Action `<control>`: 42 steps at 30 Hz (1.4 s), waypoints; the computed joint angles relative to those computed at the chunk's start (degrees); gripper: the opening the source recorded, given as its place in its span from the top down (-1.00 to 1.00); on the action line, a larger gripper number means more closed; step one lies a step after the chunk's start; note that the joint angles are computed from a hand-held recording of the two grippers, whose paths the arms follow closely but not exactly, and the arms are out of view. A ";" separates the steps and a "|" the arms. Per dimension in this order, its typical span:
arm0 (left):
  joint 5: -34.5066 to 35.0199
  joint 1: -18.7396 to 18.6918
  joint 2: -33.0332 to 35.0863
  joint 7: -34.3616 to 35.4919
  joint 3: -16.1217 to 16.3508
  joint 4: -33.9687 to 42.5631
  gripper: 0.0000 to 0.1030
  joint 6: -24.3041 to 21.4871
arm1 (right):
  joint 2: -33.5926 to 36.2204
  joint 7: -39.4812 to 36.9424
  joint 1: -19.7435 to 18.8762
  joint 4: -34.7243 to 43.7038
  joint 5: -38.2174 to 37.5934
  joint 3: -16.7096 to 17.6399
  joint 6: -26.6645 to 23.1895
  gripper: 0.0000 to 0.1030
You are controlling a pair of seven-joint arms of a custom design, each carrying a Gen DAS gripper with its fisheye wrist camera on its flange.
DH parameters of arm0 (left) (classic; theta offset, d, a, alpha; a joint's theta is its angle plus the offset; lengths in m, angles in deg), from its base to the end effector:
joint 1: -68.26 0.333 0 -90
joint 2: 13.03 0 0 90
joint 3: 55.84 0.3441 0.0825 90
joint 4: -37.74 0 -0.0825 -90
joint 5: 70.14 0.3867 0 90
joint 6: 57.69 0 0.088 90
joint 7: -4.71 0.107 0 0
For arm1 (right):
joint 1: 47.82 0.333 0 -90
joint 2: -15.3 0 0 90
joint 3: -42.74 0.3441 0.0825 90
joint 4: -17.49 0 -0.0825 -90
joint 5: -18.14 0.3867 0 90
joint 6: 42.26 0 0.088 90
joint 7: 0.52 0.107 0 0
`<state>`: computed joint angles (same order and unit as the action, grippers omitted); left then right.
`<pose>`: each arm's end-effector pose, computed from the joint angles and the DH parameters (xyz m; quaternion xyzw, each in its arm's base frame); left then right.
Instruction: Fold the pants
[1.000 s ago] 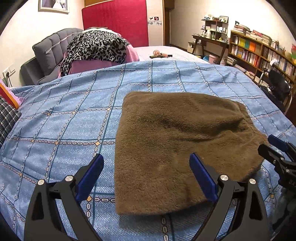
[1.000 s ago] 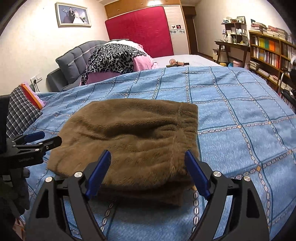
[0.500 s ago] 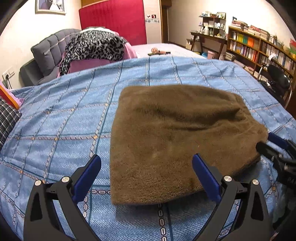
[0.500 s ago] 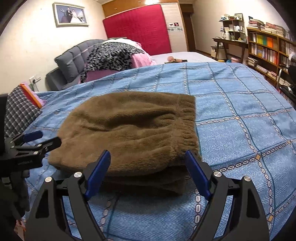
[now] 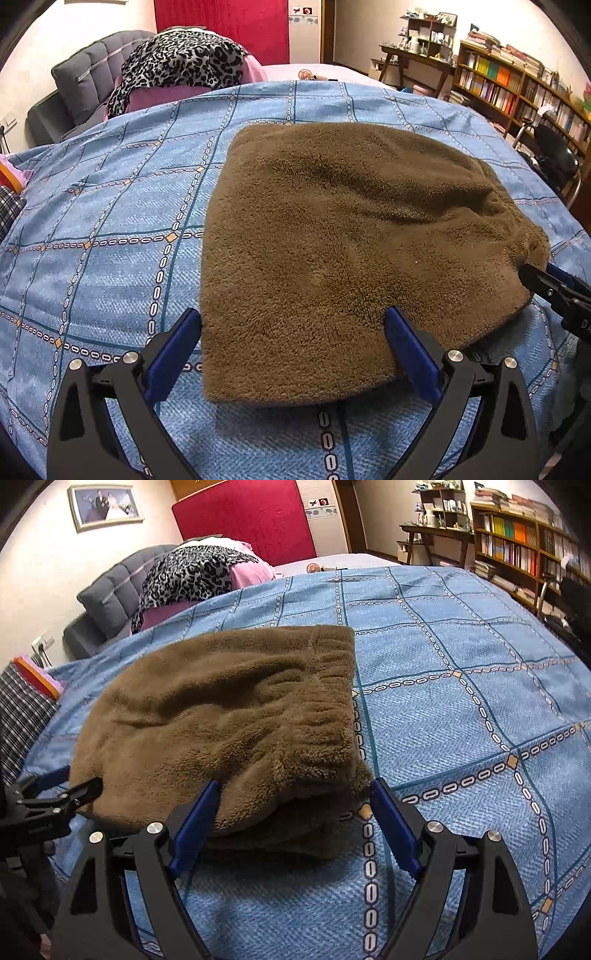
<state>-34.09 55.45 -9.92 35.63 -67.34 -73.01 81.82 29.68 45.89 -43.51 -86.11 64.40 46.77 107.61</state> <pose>0.5609 -0.2491 0.5339 -0.7376 0.5929 -0.1982 0.2551 0.6693 0.0775 0.4869 -0.7433 0.5480 -0.0892 0.3732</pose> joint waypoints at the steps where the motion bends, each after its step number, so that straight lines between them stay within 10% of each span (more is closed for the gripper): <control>1: -0.02 0.00 -0.43 -0.35 0.01 -0.24 -0.90 0.02 | -0.39 0.09 -0.28 -0.36 0.75 0.03 -0.26 -0.63; 21: 6.75 -0.51 -8.79 -12.07 -3.48 -2.26 -0.90 -2.60 | -13.97 -12.74 5.66 -11.83 8.76 -0.84 8.38 -0.80; 42: 8.65 -3.16 -6.64 -9.02 -4.60 1.49 -0.90 -13.61 | -14.60 -13.49 7.87 -13.41 7.76 -2.07 9.26 -0.86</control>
<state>-25.44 52.29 -16.57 26.61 -71.95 -71.51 68.21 15.08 32.40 -35.64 -99.53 72.16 44.70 116.87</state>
